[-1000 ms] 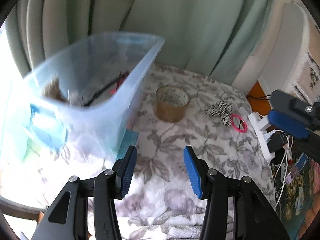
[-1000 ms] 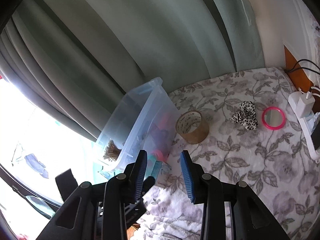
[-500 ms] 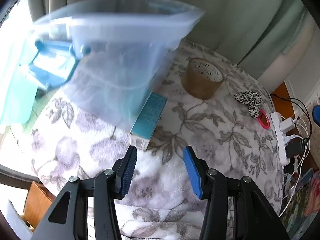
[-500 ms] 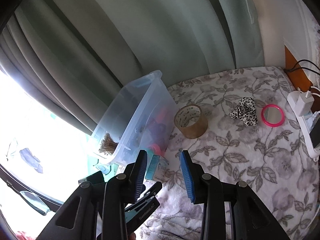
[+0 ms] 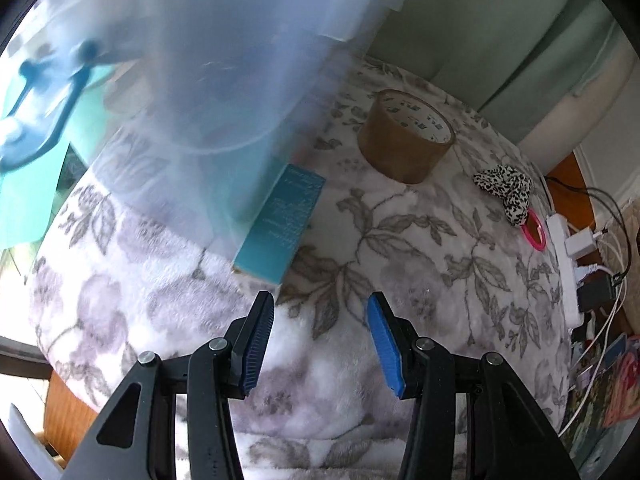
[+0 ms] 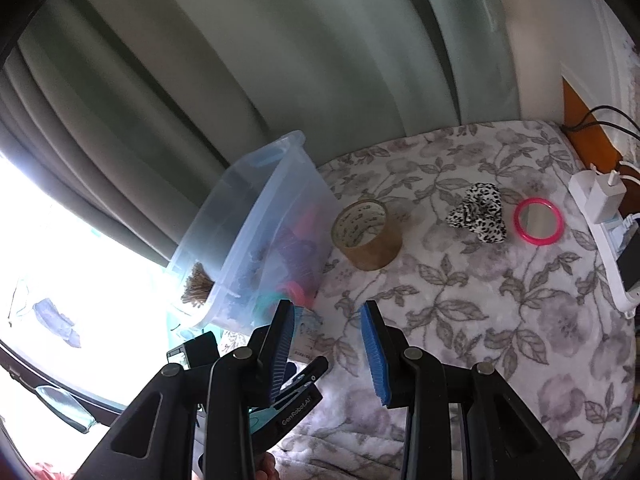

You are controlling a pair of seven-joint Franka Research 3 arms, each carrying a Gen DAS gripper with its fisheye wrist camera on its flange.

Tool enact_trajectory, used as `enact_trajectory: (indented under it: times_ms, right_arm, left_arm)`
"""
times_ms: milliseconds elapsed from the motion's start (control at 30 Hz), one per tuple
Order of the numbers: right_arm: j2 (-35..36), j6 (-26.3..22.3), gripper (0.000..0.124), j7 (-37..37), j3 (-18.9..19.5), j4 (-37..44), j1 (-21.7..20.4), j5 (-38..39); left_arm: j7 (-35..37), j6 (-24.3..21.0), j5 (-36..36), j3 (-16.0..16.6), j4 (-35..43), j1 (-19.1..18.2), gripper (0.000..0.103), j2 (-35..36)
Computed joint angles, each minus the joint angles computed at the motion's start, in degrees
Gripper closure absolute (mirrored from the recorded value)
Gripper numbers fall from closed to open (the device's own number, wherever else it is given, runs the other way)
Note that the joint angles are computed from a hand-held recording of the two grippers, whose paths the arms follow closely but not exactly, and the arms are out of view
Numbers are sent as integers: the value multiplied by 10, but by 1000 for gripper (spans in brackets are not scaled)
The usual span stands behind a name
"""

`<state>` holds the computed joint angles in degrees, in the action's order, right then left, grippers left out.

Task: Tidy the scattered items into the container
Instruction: 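Lower left gripper onto the teal medicine box while right gripper approaches the leopard scrunchie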

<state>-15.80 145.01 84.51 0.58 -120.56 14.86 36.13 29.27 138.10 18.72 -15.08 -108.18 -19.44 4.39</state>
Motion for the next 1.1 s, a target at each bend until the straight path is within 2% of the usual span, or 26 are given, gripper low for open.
enact_trajectory:
  times_ms: [200,433,600,733,1000,1100]
  right_arm:
    - [11,-12,87,18,-6,7,-16,-15]
    - [35,-28,87,39,-11,25,-34,-32]
    - [62,-44,87,47,-12,50,-45,-47]
    - [89,-56,87,58,-12,72,-53,-59]
    - [138,-87,87,67,-8,118,-63,-77]
    - [150,-95,86,71,-6,130,-64,-84]
  left_arm:
    - [25,-12,-15,-1,23,-2,53,22]
    - [105,-5,-38,-7,70,-8,53,61]
    - [107,-67,-37,0,120,-18,53,93]
    - [112,-96,-10,3,146,-30,53,105]
    - [132,-94,1,6,176,-38,53,122]
    - [137,-76,22,8,182,-44,53,120]
